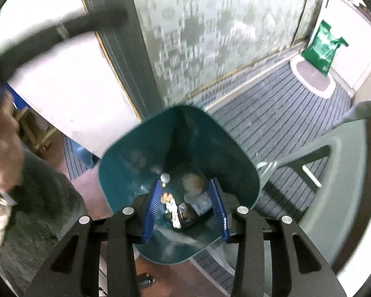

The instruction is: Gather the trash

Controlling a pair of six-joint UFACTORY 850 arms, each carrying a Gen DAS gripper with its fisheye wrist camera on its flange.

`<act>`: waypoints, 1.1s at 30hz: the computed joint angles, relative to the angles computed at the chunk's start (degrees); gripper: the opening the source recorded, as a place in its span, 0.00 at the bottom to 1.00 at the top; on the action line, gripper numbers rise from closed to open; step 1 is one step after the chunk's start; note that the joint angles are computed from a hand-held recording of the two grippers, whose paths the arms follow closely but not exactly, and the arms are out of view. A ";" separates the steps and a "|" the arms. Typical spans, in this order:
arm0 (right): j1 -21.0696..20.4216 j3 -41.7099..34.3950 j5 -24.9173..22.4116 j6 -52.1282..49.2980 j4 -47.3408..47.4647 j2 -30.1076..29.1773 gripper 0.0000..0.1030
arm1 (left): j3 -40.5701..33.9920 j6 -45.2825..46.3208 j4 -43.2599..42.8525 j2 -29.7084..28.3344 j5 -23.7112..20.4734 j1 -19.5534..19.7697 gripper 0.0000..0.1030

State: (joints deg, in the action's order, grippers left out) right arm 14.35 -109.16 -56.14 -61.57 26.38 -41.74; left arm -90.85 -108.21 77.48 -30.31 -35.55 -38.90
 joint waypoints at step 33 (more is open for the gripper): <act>-18.95 25.21 19.21 -14.66 31.67 22.37 0.97 | -14.82 11.32 -14.36 -10.61 -17.13 -8.56 0.96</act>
State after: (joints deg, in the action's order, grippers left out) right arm -4.60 -83.96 -36.93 -76.23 58.05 -19.37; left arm -105.68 -96.89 63.12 -40.92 -52.68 -47.46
